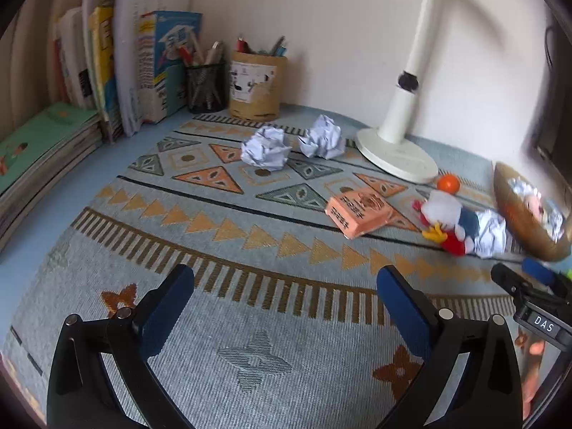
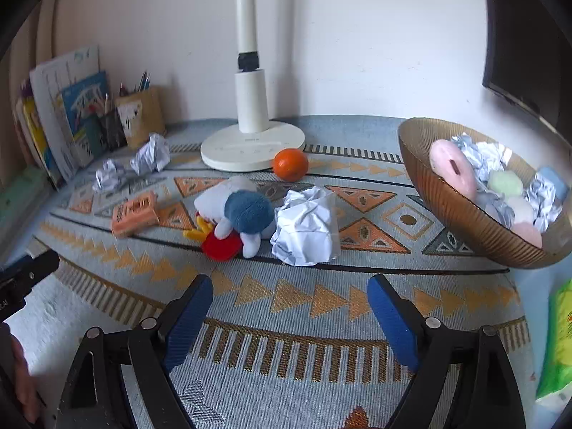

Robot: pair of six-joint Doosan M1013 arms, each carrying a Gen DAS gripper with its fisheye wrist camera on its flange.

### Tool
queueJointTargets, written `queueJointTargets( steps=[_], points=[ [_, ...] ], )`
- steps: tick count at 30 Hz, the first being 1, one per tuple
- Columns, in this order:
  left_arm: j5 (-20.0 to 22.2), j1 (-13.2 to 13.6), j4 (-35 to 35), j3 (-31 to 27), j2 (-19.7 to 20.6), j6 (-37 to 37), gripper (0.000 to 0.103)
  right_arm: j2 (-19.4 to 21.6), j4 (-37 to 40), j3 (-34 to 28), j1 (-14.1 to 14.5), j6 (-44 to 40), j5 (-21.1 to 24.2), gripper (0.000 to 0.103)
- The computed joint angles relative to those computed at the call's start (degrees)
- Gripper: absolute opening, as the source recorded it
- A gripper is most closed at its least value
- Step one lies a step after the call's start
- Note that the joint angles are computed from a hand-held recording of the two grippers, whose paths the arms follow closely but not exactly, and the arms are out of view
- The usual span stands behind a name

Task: Organize objects
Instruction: 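Withdraw both empty grippers from the bowl back over the rug, then grasp a crumpled paper ball with each gripper near the pen holder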

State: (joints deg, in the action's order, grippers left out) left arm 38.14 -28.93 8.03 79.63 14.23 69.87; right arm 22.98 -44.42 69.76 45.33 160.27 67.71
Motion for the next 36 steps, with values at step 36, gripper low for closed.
queueJointTargets(
  steps=[36],
  points=[
    [17.77,7.95,-23.15,-28.31,18.93,20.84,0.1,28.19,37.47,-52.45,-10.57,-33.0,5.72,0.069]
  ],
)
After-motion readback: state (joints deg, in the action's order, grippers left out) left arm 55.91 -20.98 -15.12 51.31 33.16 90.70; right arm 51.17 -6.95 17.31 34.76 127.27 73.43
